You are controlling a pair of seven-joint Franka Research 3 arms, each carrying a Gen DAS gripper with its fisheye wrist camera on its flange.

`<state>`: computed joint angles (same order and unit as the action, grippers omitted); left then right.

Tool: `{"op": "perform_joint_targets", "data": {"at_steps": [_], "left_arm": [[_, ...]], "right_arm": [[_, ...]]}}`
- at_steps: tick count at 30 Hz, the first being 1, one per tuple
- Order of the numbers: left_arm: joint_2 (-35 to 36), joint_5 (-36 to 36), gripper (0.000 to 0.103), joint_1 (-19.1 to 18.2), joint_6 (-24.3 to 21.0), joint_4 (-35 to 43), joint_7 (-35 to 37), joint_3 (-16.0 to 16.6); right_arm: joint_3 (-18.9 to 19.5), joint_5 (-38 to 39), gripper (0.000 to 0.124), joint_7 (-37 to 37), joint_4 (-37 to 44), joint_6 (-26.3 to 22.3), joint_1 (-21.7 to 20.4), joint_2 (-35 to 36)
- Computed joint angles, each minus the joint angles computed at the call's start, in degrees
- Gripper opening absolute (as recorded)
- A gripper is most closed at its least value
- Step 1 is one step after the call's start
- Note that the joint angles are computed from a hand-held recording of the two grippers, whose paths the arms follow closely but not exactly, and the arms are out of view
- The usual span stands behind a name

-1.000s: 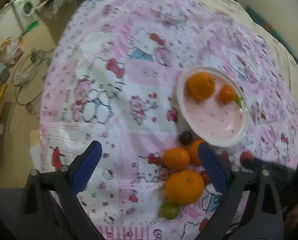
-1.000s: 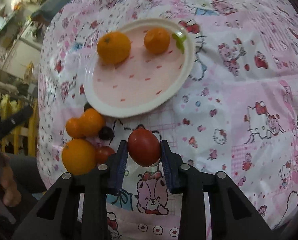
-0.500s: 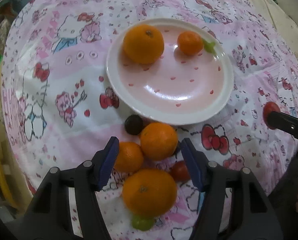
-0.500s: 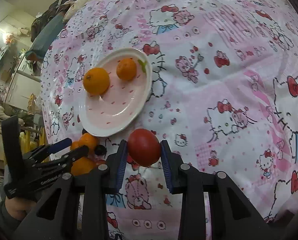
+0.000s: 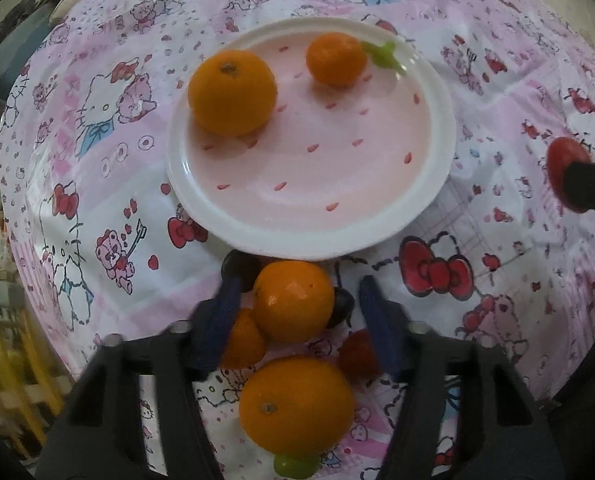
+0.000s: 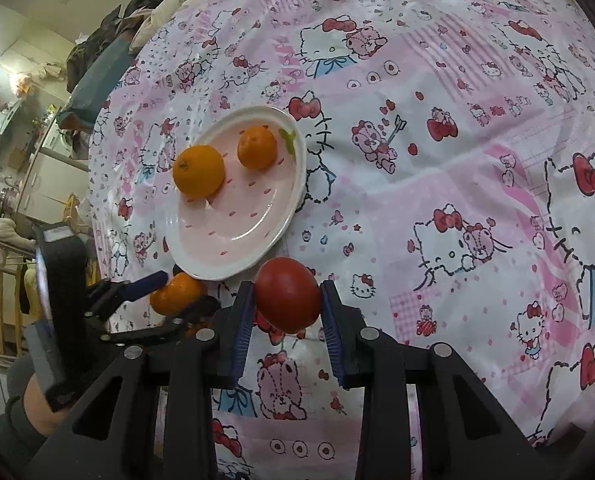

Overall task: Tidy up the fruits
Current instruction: 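Grasp the red tomato with the right gripper while the left gripper grasps a mandarin, then place the tomato and mandarin onto the plate and open both grippers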

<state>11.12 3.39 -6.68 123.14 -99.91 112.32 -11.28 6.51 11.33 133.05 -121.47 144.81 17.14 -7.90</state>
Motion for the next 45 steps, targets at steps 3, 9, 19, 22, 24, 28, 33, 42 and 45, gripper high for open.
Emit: {"op": "perform_joint_targets", "data": {"at_steps": [3,9,19,22,24,28,33,42,45], "left_arm": [[0.84,-0.88,0.040,0.17,0.26,0.71,-0.29,-0.03],[0.15,-4.23,0.035,1.54,0.15,0.62,0.85,0.00],[-7.19,-10.00,0.035,2.35,5.22,-4.55,3.59,0.92],[-8.49,-11.96,0.035,2.51,6.18,-4.59,3.58,1.54],[-9.00,-12.88,0.035,2.72,6.88,-4.14,3.22,2.04],[-9.03,-14.60,0.035,3.27,8.07,-2.36,2.02,2.80],[-7.30,-15.01,0.035,4.19,9.75,1.27,-0.22,3.20],[-1.55,-14.29,0.035,5.40,8.08,9.28,-3.38,2.18],[0.32,-14.04,0.035,5.49,7.37,11.06,-3.89,1.54]], "right_arm": [[-0.01,-0.04,0.034,0.10,-0.11,0.11,-0.02,-0.09],[-0.02,0.11,0.034,0.22,0.06,0.24,-0.03,-0.03],[0.05,0.73,0.034,-1.17,0.94,0.59,0.54,0.68],[0.11,0.63,0.034,-1.22,1.26,0.73,0.63,0.85],[0.11,0.74,0.034,-1.42,1.34,1.02,0.72,0.88],[0.26,-0.04,0.034,-1.41,1.52,2.03,0.74,0.69],[0.54,-2.26,0.034,-0.21,0.62,5.96,0.15,-0.52],[-0.02,-4.34,0.034,-2.07,2.36,9.26,-1.33,-0.20],[-1.04,-1.89,0.034,-4.54,3.20,10.38,-1.47,0.55]]}}
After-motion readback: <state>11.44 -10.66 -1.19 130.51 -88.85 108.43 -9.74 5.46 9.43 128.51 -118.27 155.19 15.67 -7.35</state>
